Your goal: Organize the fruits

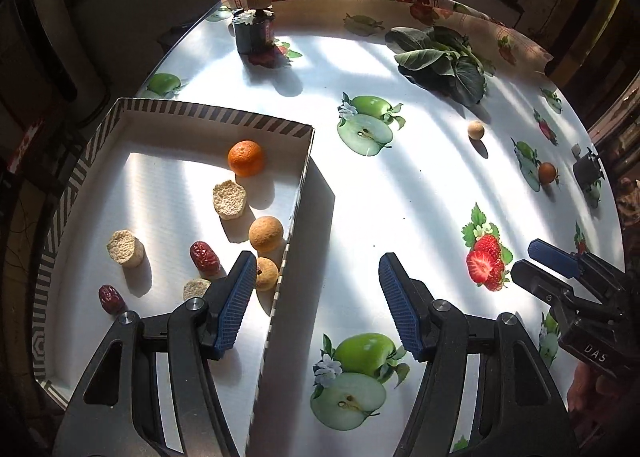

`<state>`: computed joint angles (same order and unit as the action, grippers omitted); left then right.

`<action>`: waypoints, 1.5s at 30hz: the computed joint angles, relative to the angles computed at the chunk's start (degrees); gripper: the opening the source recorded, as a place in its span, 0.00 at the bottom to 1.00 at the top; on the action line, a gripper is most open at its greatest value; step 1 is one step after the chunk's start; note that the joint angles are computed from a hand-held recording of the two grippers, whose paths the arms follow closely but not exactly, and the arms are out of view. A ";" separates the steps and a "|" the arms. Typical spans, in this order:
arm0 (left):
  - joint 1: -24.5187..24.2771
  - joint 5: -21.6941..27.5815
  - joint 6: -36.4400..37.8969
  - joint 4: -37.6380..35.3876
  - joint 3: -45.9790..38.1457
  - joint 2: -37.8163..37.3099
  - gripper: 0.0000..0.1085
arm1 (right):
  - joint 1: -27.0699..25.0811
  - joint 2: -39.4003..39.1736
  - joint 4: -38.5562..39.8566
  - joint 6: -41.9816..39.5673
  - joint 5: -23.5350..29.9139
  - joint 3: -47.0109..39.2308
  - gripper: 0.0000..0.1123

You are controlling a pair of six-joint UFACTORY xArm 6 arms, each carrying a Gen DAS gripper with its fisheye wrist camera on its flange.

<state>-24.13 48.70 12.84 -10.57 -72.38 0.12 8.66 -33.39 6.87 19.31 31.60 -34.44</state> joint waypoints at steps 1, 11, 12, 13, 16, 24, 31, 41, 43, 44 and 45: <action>-1.02 0.10 -0.23 -0.21 -0.77 0.73 0.59 | -0.88 -0.72 -0.24 0.11 0.52 0.46 0.41; -9.32 -0.99 -4.03 2.74 -7.67 7.86 0.59 | -9.66 -6.79 -0.58 -2.09 3.87 4.20 0.42; -10.03 -1.13 -4.53 3.22 -8.49 8.67 0.59 | -10.45 -7.26 -0.83 -2.15 4.11 4.42 0.42; -10.59 -1.12 -4.84 3.50 -9.41 9.49 0.59 | -11.43 -7.48 -0.81 -2.55 4.29 4.49 0.42; -12.03 -1.07 -5.60 4.17 -12.44 12.13 0.59 | -14.06 -7.34 -0.41 -3.96 4.82 4.11 0.42; -14.34 0.36 -6.13 5.45 -20.53 18.81 0.59 | -20.26 -4.95 0.09 -8.14 3.65 2.51 0.42; -14.54 3.85 -5.71 4.15 -28.31 24.97 0.59 | -25.40 -0.34 -0.09 -10.37 1.80 1.27 0.42; -15.56 8.82 -4.40 1.77 -42.58 35.33 0.59 | -28.85 9.77 0.08 -13.43 -2.95 -2.47 0.36; -15.84 10.07 -4.51 1.89 -46.42 38.08 0.59 | -29.17 11.19 -0.39 -13.66 -2.84 -3.12 0.27; -15.95 10.69 -4.59 1.95 -48.32 39.46 0.59 | -29.28 11.05 0.68 -14.21 -3.67 -2.75 0.27; -16.06 11.35 -4.62 1.92 -50.12 40.74 0.59 | -29.33 10.81 0.84 -14.15 -4.03 -2.48 0.27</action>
<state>-40.19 60.06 8.22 -8.65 -122.50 40.86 -20.67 -22.58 7.71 5.16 27.57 -36.92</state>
